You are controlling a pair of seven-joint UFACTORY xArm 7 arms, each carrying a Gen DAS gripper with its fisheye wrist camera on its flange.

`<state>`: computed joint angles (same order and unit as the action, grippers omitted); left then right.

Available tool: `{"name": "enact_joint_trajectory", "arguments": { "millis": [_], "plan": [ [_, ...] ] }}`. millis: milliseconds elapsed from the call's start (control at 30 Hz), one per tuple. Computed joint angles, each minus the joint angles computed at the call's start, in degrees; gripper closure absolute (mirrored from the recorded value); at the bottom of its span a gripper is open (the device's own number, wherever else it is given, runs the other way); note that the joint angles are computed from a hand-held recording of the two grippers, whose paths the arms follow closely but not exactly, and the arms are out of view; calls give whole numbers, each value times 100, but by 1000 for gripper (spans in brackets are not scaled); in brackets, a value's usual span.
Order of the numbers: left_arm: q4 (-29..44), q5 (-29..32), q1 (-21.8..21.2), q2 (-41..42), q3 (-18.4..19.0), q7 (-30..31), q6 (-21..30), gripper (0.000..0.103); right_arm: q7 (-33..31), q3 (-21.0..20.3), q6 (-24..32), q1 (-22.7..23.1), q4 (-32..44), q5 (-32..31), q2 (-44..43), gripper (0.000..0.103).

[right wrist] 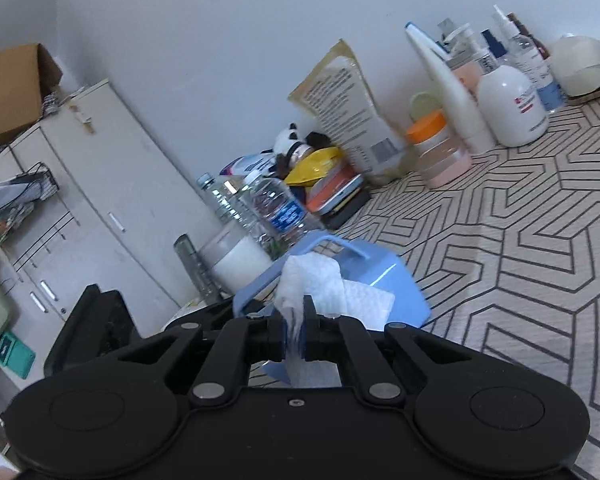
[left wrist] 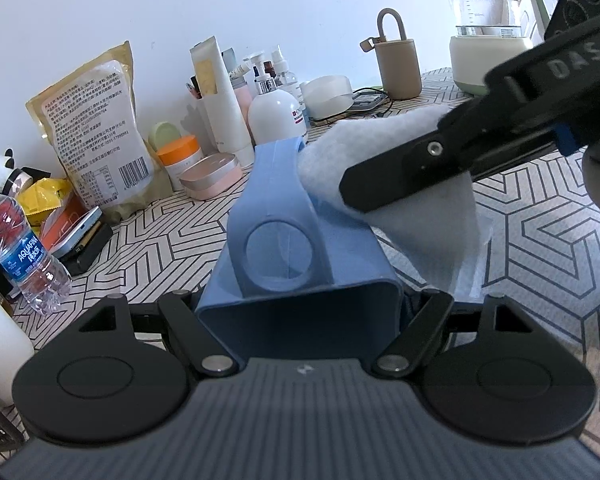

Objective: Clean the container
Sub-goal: 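Continue rubbing the wipe over the caddy wall with the right gripper, then rub the white wipe along the caddy wall beside the handle with the right gripper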

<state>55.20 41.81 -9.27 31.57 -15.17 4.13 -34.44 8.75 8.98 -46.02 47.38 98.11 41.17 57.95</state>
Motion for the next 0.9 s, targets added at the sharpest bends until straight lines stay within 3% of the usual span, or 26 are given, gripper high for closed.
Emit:
{"name": "enact_joint_trajectory", "arguments": {
  "millis": [267,433,600,900],
  "plan": [
    [-47,-33,4,-16,-7,-27,-13,25,-210,0,-28,54,141,309,67,98],
    [-42,-33,-13,-2,-5,-15,-37,25,958,257,-141,-374,-174,-1399,103,98],
    [-76,-116,-78,-19,37,76,-73,25,973,95,-49,-254,-158,-1311,68,99],
    [-69,-109,-59,-9,29,88,-74,25,776,20,-180,-127,-209,-572,7,99]
  ]
}}
